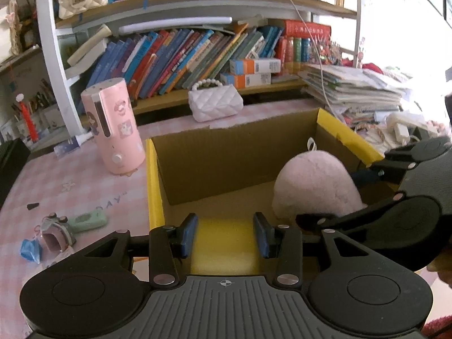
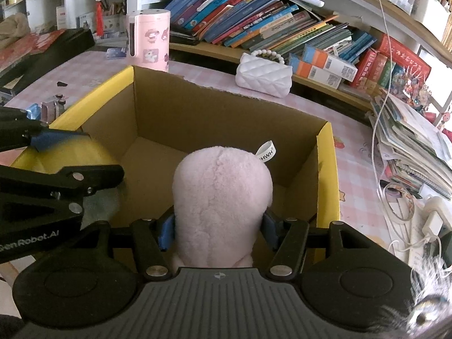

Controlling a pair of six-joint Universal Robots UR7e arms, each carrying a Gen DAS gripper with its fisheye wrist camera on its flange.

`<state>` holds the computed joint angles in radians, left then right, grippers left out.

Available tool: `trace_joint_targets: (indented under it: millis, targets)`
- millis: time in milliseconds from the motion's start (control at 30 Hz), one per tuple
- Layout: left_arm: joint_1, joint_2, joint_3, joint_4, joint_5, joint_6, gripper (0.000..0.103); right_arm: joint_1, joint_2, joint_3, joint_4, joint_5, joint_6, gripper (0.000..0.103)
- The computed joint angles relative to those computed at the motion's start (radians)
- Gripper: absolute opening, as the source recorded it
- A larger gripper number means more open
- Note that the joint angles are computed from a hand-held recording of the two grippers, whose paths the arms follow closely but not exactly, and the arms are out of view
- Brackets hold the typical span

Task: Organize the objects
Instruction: 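Lower the pig into the box and open the right tool while the left tool drops the tape, then withdraw both tools from the box toward the pink plush chick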

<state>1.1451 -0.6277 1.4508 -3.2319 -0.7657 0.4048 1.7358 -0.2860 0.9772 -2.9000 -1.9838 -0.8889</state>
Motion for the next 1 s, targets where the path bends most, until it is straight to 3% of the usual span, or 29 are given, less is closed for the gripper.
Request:
trace_joint_targets:
  millis: [233,400,500,767,1000]
  targets:
    - [-0.013,-0.003,0.026,-0.09,0.01,0.021,0.055,-0.002,-0.008,0.015,-0.016,0.018,0.006,0.062]
    - [-0.028,-0.011,0.061,-0.209,0.012,0.087,0.076,0.0,-0.017,0.043,-0.07,0.027,0.024,0.07]
    - [-0.033,-0.022,0.084,-0.247,0.009,0.106,0.08,0.004,-0.028,0.077,-0.127,0.033,0.029,0.073]
    - [-0.045,-0.069,0.171,-0.332,-0.027,0.151,0.084,0.022,-0.061,0.188,-0.308,0.029,0.074,0.076]
    - [-0.046,-0.126,0.264,-0.409,-0.084,0.163,0.084,0.046,-0.085,0.294,-0.465,-0.022,0.106,0.076]
